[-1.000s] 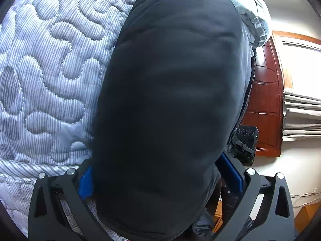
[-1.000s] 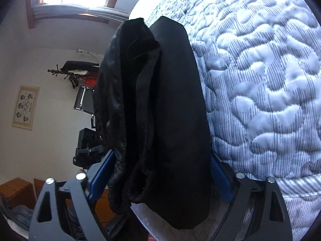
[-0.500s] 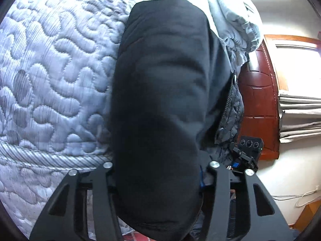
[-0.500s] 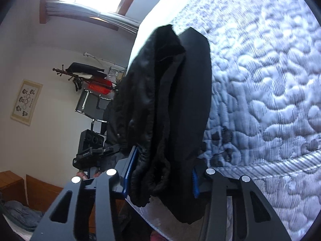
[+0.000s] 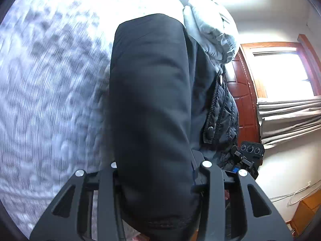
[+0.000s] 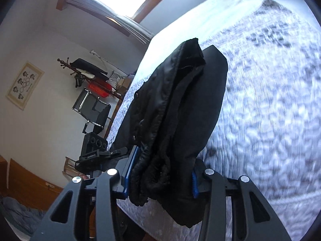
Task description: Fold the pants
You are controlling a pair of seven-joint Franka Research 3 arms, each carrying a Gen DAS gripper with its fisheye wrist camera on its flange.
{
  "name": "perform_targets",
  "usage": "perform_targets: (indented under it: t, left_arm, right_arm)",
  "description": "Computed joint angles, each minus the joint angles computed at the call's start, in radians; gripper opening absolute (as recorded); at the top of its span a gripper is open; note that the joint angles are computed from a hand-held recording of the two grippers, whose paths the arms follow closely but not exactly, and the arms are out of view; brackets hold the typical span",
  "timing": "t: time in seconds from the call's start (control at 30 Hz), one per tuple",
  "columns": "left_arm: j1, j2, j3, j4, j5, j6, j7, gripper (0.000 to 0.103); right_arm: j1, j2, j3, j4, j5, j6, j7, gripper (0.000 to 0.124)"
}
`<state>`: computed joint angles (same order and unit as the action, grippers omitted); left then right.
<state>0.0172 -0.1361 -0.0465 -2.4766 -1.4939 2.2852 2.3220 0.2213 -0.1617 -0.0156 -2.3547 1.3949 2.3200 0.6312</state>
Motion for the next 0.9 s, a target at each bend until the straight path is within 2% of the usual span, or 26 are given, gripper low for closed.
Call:
perform_targets:
  t: [0.2,0.53,0.63,0.8,0.9]
  left_arm:
    - [0.024,0.089,0.003,0.125,0.05,0.042,-0.019,0.037]
    - [0.088,0.302,-0.042,0.328,0.155,0.131,-0.096,0.038]
    - [0.111,0.337,-0.066,0.353,0.149,0.139,-0.076,0.039]
    - [0.133,0.352,-0.085,0.351,0.151,0.147,-0.037,0.047]
    - [0.139,0.351,-0.095,0.335,0.118,0.156,0.005,0.052]
  right_arm:
    - [-0.024,0.178,0.009,0.203,-0.03,-0.039,0.023,0.044]
    - [-0.096,0.508,0.096,0.503,-0.093,-0.061,0.135,0.044]
    - [-0.121,0.563,0.121,0.544,-0.114,-0.057,0.158,0.044]
    - [-0.156,0.606,0.146,0.559,-0.123,-0.057,0.162,0.047]
    - [-0.185,0.64,0.158,0.572,-0.109,-0.087,0.156,0.047]
